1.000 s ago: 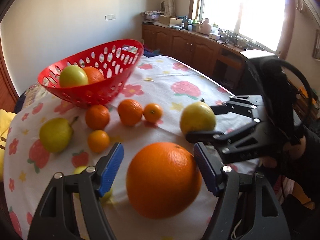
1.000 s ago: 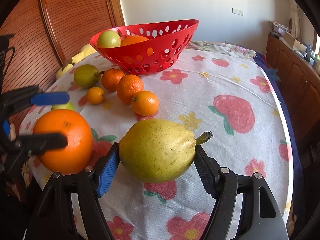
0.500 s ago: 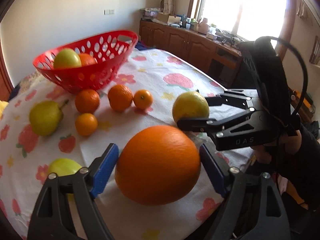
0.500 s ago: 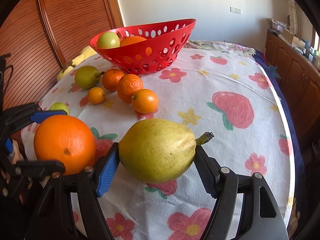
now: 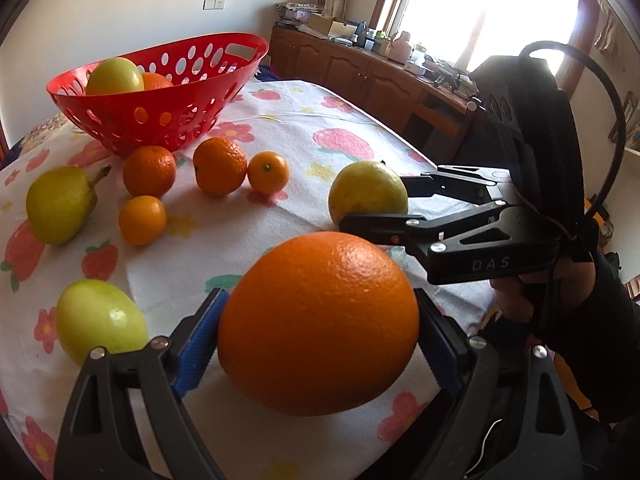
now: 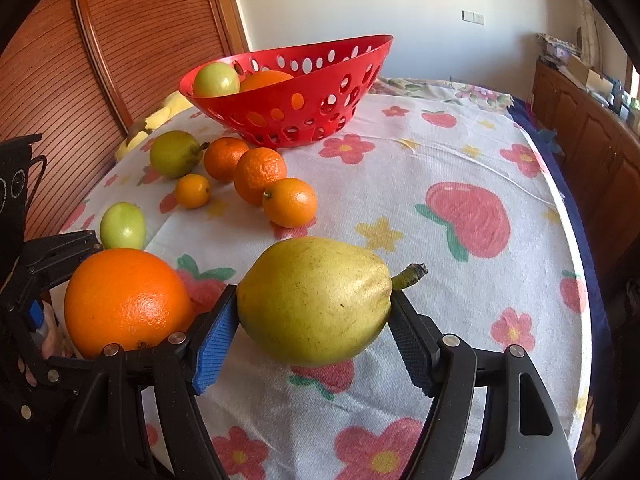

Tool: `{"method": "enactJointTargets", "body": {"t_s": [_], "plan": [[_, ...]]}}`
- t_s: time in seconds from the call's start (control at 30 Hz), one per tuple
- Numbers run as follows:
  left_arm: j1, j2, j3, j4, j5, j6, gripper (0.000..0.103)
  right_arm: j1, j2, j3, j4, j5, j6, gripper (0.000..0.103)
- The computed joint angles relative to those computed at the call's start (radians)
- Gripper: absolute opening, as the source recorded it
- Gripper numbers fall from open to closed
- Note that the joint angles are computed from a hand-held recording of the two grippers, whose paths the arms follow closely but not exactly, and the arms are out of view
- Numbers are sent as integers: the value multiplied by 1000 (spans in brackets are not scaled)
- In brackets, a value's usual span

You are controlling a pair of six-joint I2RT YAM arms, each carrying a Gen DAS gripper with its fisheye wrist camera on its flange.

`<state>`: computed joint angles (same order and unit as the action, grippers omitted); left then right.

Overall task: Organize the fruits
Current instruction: 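Close the left tool on the large orange while the right tool holds the pear, then carry the pear with the right tool over the basket while the left tool carries the orange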

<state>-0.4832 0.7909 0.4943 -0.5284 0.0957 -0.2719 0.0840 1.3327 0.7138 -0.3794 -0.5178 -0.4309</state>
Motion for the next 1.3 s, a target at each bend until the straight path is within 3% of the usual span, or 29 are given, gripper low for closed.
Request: {"method": "enactJointTargets", "body": {"t_s": [0.17,0.3,0.6,0.97,1.3], "plan": [[-6,31,-8,9,42,-3,90,2,3,2,0,5,-4,75],[-79,29,-8,6,-26,-24,88,4,1,1,0,6,-3,75],[-83,-15,-15,-19,-85,-41,85,4,-3,-2,6,6,-2,74],[130,-108,67,-103,9,75,85,-4,-15,37,-13,-3,4,74],[383,-43,253,-138,117,247,85,33,-1,232,-77,-23,31,74]]}}
